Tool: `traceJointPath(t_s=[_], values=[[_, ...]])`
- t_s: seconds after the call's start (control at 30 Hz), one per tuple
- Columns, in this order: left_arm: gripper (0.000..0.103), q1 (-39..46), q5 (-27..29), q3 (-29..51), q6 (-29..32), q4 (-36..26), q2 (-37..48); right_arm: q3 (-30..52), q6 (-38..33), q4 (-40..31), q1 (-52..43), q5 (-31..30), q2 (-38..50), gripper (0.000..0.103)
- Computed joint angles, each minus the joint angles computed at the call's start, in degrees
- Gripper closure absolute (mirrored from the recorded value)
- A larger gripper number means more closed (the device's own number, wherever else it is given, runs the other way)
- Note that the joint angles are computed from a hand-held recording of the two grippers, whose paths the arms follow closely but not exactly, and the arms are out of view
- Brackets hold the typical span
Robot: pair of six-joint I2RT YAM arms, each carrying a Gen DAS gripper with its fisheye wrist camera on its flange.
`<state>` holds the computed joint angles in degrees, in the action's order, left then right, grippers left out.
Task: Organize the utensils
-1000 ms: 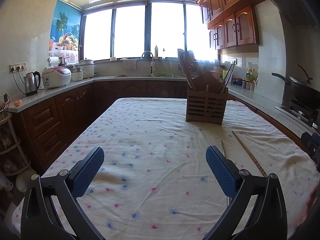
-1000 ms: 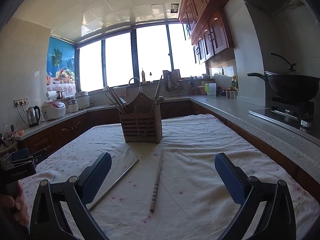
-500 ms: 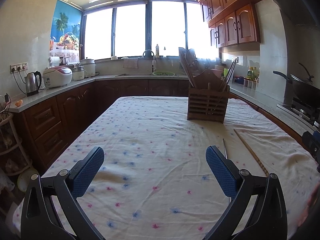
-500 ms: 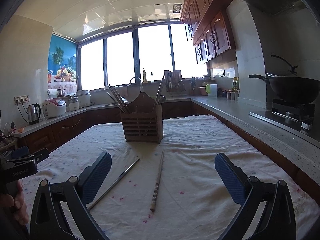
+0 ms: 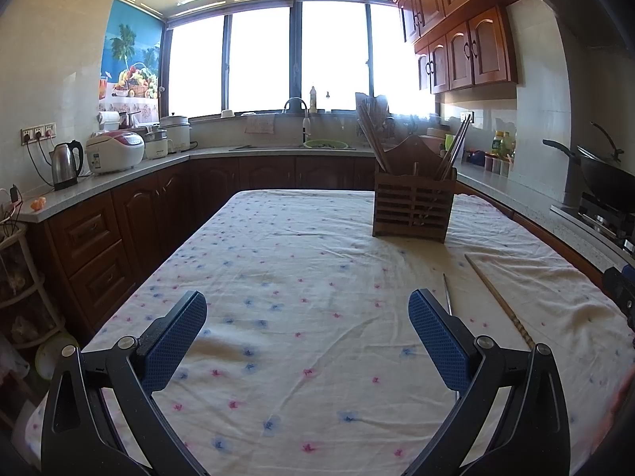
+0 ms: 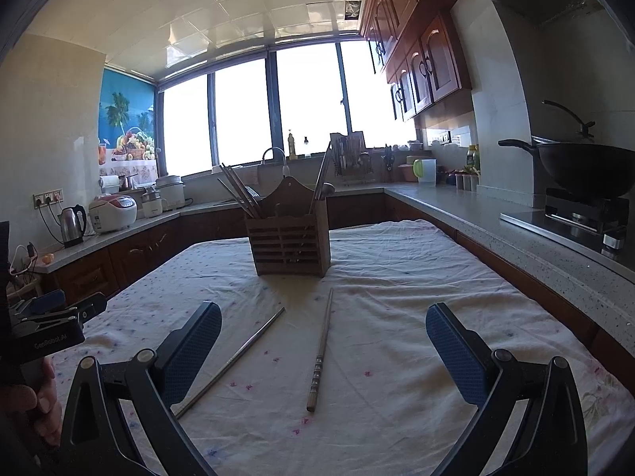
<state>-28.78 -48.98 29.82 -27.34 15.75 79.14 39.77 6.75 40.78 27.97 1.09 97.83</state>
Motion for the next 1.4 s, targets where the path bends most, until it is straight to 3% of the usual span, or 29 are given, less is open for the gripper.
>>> traceJointPath(t_s=[1.4], values=[[0.0,-4.5,-2.2,0.5,3.7,2.8,1.3,-0.8,-0.6,1.6,0.6,0.1,0.0,0.0]])
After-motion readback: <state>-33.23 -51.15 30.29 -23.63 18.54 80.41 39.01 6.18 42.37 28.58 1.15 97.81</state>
